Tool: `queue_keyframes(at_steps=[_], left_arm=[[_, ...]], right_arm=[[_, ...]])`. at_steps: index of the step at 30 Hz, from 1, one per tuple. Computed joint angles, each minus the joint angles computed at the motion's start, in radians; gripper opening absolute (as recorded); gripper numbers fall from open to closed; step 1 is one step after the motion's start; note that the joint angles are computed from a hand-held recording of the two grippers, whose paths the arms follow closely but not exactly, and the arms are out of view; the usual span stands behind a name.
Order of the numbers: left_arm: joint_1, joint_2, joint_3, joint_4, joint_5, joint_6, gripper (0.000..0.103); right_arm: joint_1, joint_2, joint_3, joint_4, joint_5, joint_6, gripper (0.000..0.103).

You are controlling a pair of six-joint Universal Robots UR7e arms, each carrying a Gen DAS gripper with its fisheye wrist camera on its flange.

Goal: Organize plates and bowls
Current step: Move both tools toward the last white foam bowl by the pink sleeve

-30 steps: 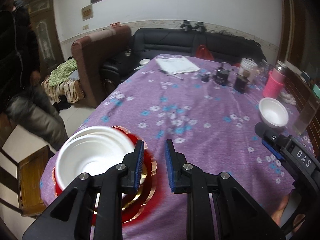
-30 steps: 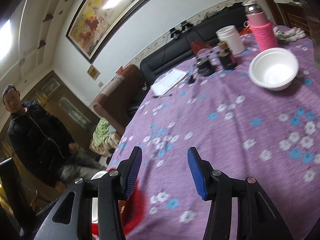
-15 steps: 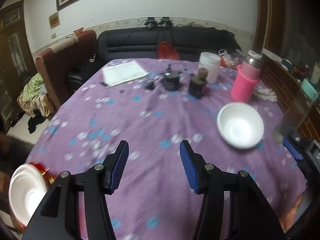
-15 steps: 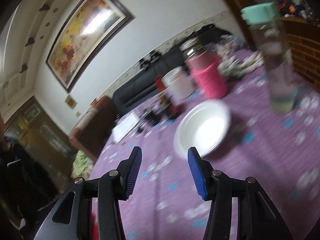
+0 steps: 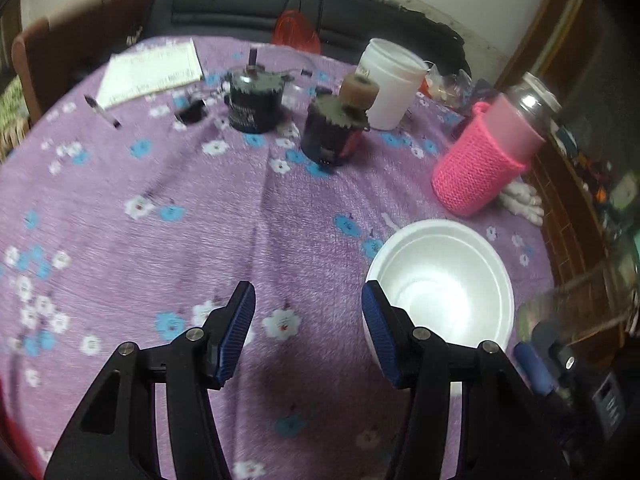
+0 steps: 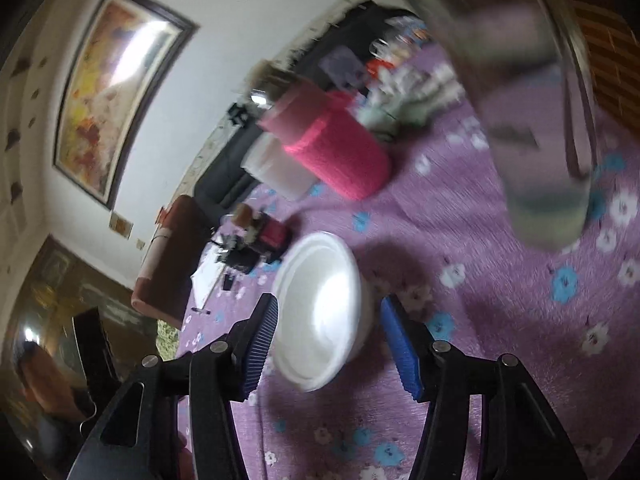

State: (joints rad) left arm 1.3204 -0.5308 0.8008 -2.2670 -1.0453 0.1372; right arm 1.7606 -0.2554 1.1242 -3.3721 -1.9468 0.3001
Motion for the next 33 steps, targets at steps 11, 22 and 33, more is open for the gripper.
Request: queue_keyframes(at_steps=[11, 22, 33], left_arm=[[0.017, 0.046, -0.073, 0.092, -0.039, -0.001, 0.054], [0.033, 0.055, -0.151, 0.171, -0.105, -0.056, 0.054], [0.019, 0.094, -0.160, 0.182, 0.032, -0.012, 0.066]], right_arm=[[-0.003, 0.063, -0.074, -0.017, 0.001, -0.033, 0.057], [0.015, 0.125, -0.169, 0.016, -0.112, -0.076, 0.057], [0.009, 0.127, -0.171, 0.021, -0.113, -0.049, 0.057]])
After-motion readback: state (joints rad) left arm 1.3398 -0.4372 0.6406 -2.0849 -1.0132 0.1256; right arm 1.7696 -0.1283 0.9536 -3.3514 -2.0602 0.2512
